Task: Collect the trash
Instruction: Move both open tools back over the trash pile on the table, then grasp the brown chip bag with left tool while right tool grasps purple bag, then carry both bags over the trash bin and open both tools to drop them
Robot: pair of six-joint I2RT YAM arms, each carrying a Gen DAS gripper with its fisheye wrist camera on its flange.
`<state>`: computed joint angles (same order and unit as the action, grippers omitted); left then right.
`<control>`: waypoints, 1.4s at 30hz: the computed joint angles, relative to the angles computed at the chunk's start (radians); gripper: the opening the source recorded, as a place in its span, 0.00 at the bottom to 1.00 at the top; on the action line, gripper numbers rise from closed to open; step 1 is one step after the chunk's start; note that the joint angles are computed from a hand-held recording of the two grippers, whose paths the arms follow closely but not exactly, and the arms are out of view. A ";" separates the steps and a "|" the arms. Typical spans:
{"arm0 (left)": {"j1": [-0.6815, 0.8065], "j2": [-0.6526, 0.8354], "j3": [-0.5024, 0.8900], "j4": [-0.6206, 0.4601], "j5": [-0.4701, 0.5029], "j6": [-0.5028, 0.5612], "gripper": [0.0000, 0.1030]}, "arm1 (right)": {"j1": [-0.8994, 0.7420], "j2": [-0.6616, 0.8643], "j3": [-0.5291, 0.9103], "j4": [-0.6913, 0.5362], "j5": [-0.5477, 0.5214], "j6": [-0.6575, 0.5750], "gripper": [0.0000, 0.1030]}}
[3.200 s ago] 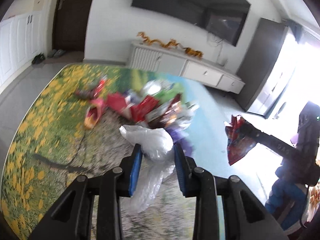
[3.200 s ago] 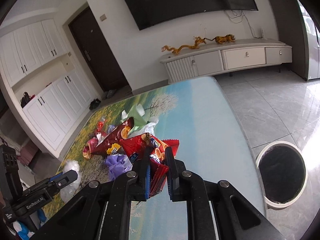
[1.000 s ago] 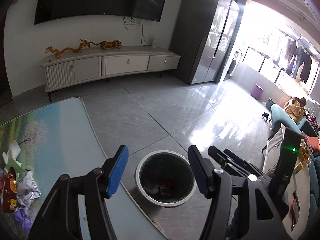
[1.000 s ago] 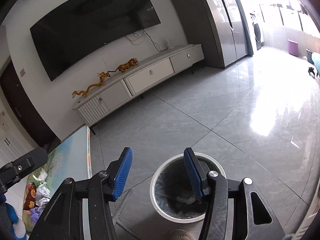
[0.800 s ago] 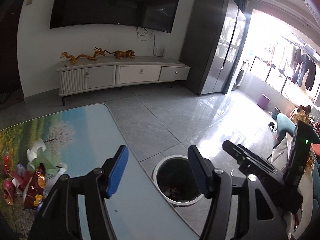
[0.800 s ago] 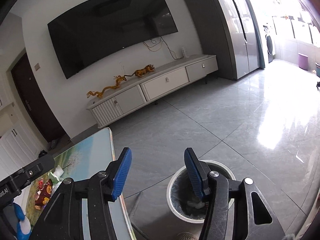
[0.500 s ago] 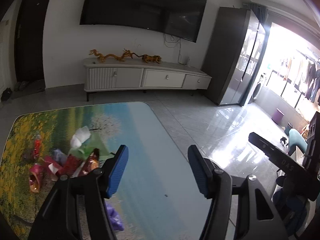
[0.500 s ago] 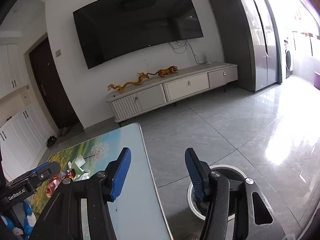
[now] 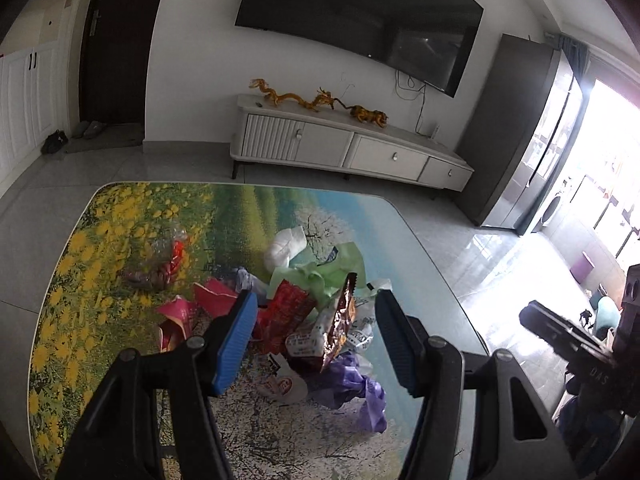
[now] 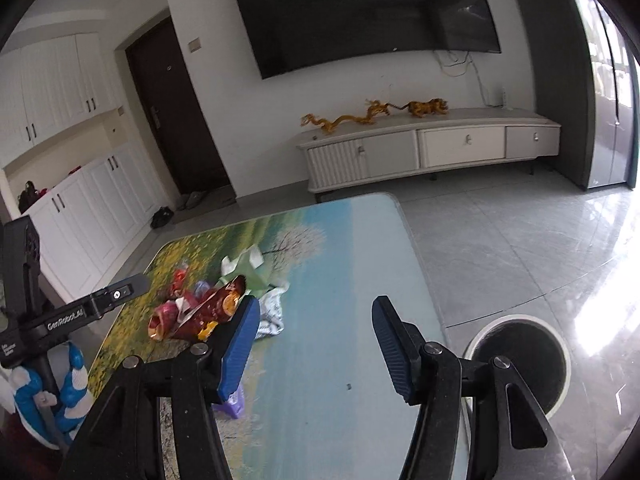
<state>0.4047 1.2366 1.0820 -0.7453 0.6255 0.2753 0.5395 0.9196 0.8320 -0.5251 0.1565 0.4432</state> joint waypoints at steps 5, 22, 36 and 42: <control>-0.019 0.095 0.011 -0.008 0.005 0.025 0.58 | 0.054 0.084 -0.050 0.086 -0.089 0.016 0.54; -0.192 0.204 -0.030 0.072 -0.131 0.059 0.30 | 0.077 0.352 -0.168 0.408 -0.380 0.044 0.51; -0.153 0.121 -0.046 0.038 -0.042 0.039 0.19 | 0.044 0.233 -0.244 0.418 -0.469 -0.002 0.20; -0.095 0.041 -0.024 -0.022 -0.004 0.054 0.19 | 0.026 0.125 -0.276 0.381 -0.462 0.000 0.20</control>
